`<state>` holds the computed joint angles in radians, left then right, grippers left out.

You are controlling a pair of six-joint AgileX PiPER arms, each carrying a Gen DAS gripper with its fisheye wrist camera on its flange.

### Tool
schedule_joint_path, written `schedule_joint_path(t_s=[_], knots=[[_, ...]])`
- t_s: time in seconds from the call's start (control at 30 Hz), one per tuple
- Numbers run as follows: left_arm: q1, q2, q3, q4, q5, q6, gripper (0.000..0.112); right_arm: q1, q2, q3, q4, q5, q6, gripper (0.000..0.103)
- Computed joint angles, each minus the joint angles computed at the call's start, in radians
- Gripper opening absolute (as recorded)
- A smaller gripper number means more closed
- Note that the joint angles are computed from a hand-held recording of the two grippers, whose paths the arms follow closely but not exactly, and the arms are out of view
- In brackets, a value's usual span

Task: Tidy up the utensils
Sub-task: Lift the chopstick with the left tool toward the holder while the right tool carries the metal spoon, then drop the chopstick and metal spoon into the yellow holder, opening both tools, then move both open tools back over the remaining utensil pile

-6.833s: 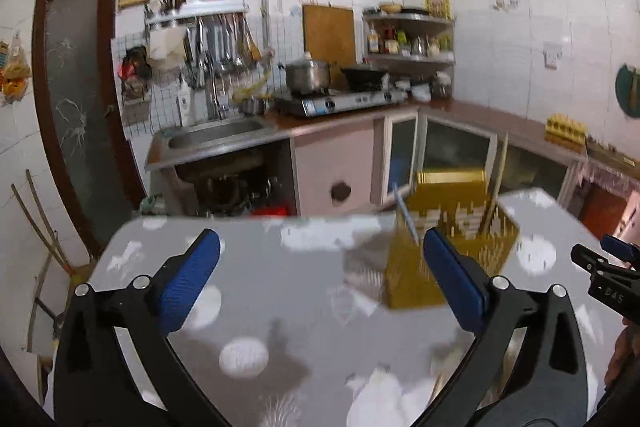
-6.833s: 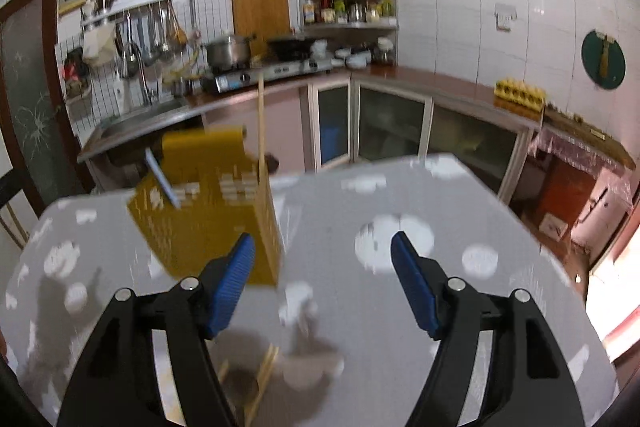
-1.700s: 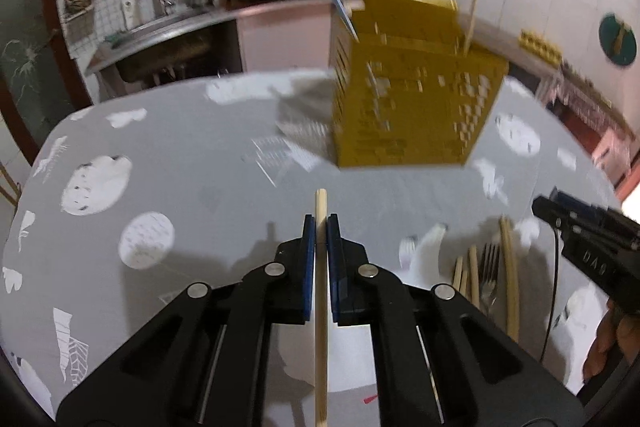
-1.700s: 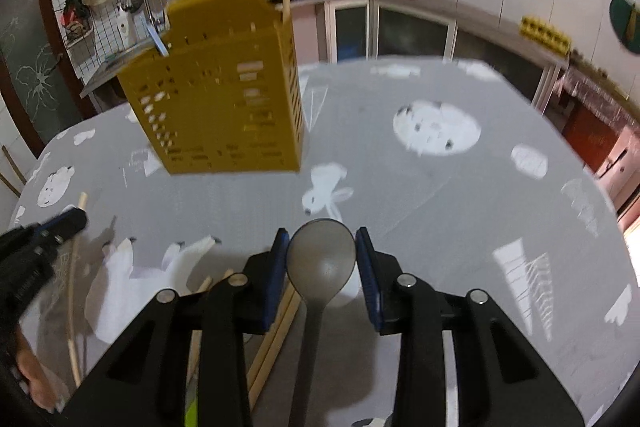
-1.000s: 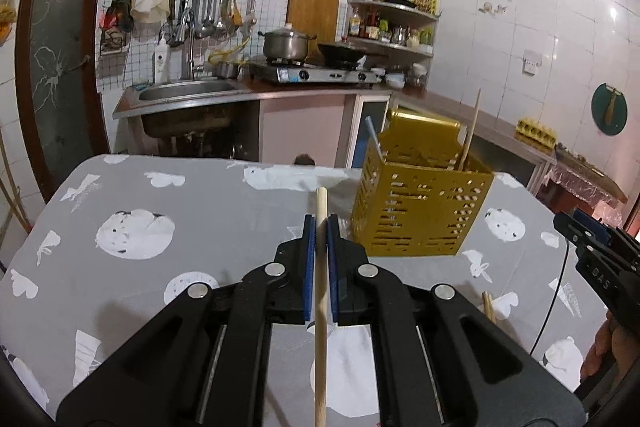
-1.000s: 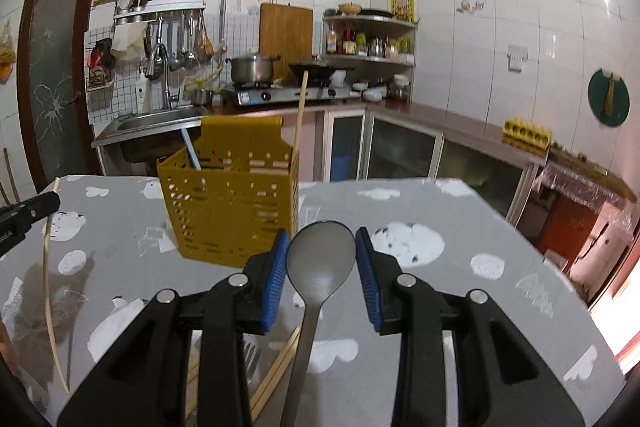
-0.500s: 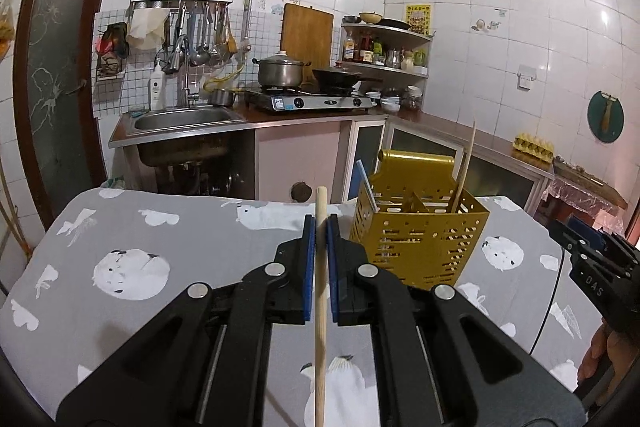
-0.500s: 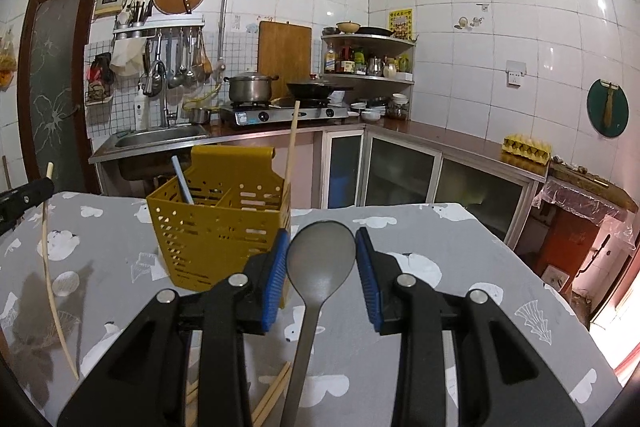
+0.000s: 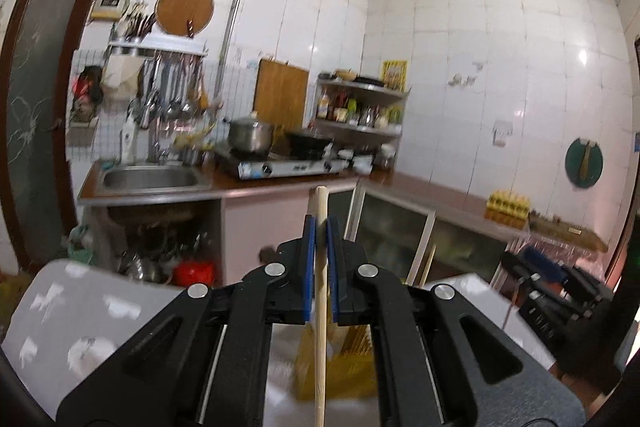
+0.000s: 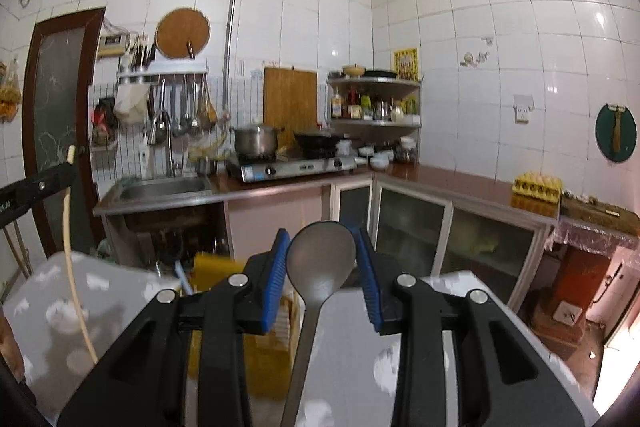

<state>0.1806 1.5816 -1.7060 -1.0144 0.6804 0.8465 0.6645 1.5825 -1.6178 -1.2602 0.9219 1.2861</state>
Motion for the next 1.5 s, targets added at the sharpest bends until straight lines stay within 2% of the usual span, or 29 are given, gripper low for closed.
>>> schedule_joint_path(t_s=[0.2,0.47,0.6,0.77,0.9,0.97,1.0,1.03,1.07,1.1,1.13,1.27,1.33,1.43,1.5], knots=[[-0.124,0.146,-0.219,0.118,-0.08,-0.121,0.005,-0.096,0.123,-0.198,0.065,-0.088,-0.071,0.034],[-0.218,0.312,-0.353,0.207,-0.186,-0.127,0.005,-0.181,0.24,-0.278,0.131,-0.174,-0.09,0.034],[-0.209,0.353,-0.334,0.197,-0.18,-0.123,0.005,-0.189,0.262,-0.237,0.106,-0.192,-0.067,0.034],[-0.187,0.363,-0.274,0.203,-0.155,-0.104,0.005,-0.201,0.27,-0.2,0.158,-0.205,-0.08,0.034],[-0.161,0.353,-0.263,0.246,-0.088,-0.158,0.005,-0.198,0.27,-0.195,0.252,-0.18,-0.168,0.035],[-0.142,0.326,-0.243,0.265,-0.06,-0.175,0.005,-0.189,0.266,-0.21,0.318,-0.131,-0.234,0.04],[-0.133,0.309,-0.229,0.271,-0.05,-0.177,0.011,-0.183,0.249,-0.201,0.348,-0.108,-0.255,0.046],[-0.119,0.284,-0.206,0.278,-0.034,-0.178,0.026,-0.176,0.233,-0.187,0.36,-0.09,-0.258,0.051],[-0.107,0.259,-0.18,0.283,-0.029,-0.177,0.036,-0.168,0.214,-0.17,0.373,-0.069,-0.258,0.052],[-0.099,0.236,-0.151,0.279,-0.036,-0.169,0.052,-0.159,0.187,-0.143,0.385,-0.053,-0.254,0.052],[-0.08,0.193,-0.095,0.257,-0.05,-0.139,0.06,-0.15,0.165,-0.12,0.391,-0.038,-0.249,0.052],[-0.005,0.086,0.037,0.213,-0.014,-0.049,0.07,-0.091,0.072,0.003,0.369,0.022,-0.183,0.057],[0.043,0.037,0.107,0.179,0.01,0.0,0.087,-0.062,0.029,0.072,0.371,0.044,-0.149,0.058],[0.104,-0.034,0.226,0.118,0.015,0.117,0.098,-0.024,-0.008,0.149,0.376,0.07,-0.099,0.06],[0.133,-0.068,0.29,0.097,0.023,0.17,0.098,0.002,-0.027,0.211,0.372,0.08,-0.052,0.062]])
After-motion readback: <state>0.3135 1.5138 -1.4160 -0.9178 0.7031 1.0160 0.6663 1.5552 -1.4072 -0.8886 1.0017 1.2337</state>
